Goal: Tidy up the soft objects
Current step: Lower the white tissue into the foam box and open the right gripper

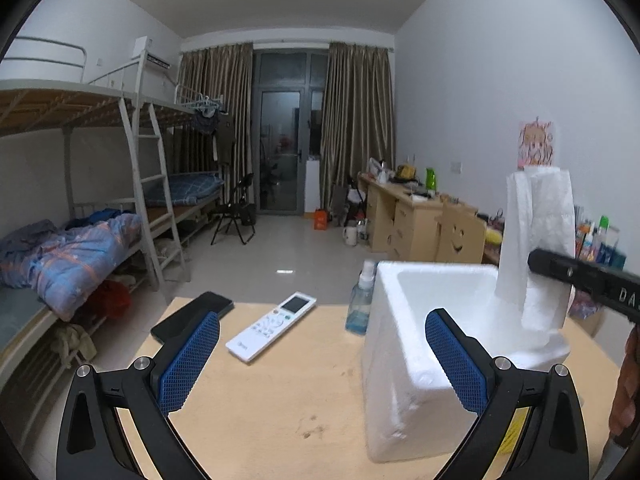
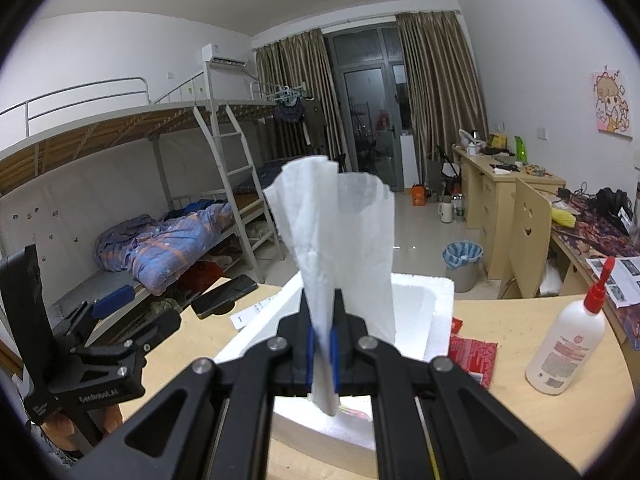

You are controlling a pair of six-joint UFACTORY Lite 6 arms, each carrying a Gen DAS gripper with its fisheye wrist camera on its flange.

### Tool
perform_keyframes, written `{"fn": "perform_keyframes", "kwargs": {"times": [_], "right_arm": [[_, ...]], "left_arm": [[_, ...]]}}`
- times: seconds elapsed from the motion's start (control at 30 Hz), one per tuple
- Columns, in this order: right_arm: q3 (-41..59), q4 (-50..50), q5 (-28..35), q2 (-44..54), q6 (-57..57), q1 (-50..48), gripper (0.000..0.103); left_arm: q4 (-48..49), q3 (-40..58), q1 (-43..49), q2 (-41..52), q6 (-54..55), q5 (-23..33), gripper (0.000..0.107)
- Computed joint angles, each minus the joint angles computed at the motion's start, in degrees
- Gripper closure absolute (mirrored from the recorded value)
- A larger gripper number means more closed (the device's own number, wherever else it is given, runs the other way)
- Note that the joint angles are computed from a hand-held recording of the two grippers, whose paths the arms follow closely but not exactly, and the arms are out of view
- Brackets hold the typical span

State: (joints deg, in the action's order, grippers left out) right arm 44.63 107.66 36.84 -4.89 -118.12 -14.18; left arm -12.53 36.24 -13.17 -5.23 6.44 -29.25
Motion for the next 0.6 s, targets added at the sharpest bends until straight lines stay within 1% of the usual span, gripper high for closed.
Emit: {"fn": "perform_keyframes", "kwargs": {"times": [0.07, 0.1, 0.17, 0.3, 0.47, 0.6], "right_arm": [[0.47, 1.58, -0.97, 1.25, -1.41, 0.8, 0.094], [0.69, 2.02, -1.61, 1.63, -1.72, 1.19, 0.094], [1.34, 1.99, -2.61, 2.37, -1.59, 1.63, 0.094], [1.2, 3.08, -3.53, 2.86, -2.55, 2.13, 0.094], [1.02, 4.03, -4.22, 3.46, -3.58, 2.47, 0.094], [1.02, 7.65, -6.11, 3.86, -6.76, 4.26, 0.094]], "left_arm": [[-0.99, -0.88, -0.25, 0.4, 0.35, -1.34, 0.004], [-0.06, -0.48, 0.19, 1.17, -0.56, -1.08, 0.004], [6.21, -0.07, 1.83, 2.23, -6.09, -0.38, 0.004], [13.71, -1.91, 3.7, 2.11, -13.69, -2.73, 0.004], [14.01, -5.99, 3.29, 0.76, -15.58, -8.51, 0.004], [14.47, -5.88, 3.15, 0.27, -15.55, -7.68, 0.004]]}}
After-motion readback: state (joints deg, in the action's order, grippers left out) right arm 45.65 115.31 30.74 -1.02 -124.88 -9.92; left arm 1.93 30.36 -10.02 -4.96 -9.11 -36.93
